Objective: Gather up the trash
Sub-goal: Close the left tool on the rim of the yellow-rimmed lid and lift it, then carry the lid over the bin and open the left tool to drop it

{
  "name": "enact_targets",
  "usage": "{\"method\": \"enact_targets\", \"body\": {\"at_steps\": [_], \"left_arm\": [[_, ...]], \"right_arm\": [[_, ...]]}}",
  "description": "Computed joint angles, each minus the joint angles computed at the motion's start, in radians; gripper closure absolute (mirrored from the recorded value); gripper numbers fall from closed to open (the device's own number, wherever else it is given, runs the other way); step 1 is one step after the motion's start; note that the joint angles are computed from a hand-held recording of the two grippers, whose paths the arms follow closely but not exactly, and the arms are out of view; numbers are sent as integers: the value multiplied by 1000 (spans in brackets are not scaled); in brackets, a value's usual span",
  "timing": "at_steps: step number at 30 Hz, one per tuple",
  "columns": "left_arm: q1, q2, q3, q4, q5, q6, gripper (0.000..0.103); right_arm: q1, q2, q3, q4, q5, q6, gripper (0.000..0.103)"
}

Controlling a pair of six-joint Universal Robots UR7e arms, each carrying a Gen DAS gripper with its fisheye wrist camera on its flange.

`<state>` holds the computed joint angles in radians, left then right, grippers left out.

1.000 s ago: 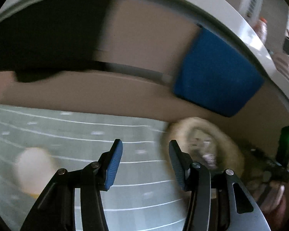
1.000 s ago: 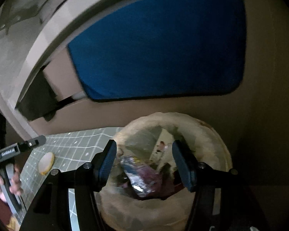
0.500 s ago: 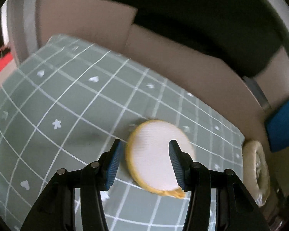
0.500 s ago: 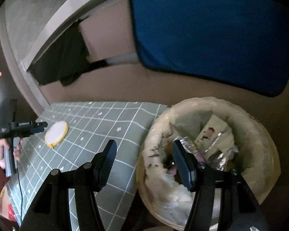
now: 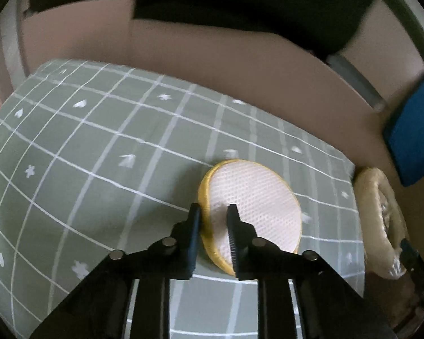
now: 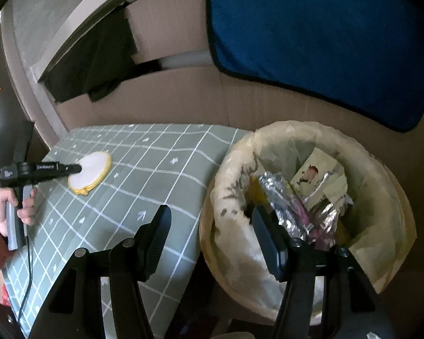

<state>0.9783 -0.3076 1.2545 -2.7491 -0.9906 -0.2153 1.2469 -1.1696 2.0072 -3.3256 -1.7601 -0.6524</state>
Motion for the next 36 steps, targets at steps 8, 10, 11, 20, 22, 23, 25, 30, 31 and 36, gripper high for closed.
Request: {"method": "enact_targets", "body": {"at_steps": [8, 10, 11, 20, 22, 23, 25, 30, 31, 36], "left_arm": [[-128, -47, 132, -172, 46, 121, 90], [-152, -51, 147, -194, 53, 149, 90], [-164, -53, 155, -199, 56, 159, 90], [-218, -68, 241, -241, 79, 174, 90], [-216, -63, 246, -274, 80, 170, 90], [-212, -59, 245, -286, 73, 173, 90], [-204, -55, 244, -292, 60, 157, 90], [-236, -51, 281, -313, 95, 152, 90], [-246, -48, 290, -330, 114, 168, 90], [-281, -60, 345, -390, 136, 175, 90]], "right_arm": [[-28, -26, 36, 7, 27, 9, 46], [-34, -37, 50, 5, 40, 13, 46], [-35, -38, 54, 0, 41, 12, 46], [-42, -90, 155, -79, 76, -1, 45], [-46, -106, 179, -91, 89, -5, 45], [-49, -119, 199, -104, 102, -6, 45], [-57, -135, 224, -117, 121, -3, 45], [-72, -171, 300, -186, 136, -15, 45], [-76, -178, 311, -194, 139, -20, 45], [-110, -213, 368, -235, 171, -25, 45]]}}
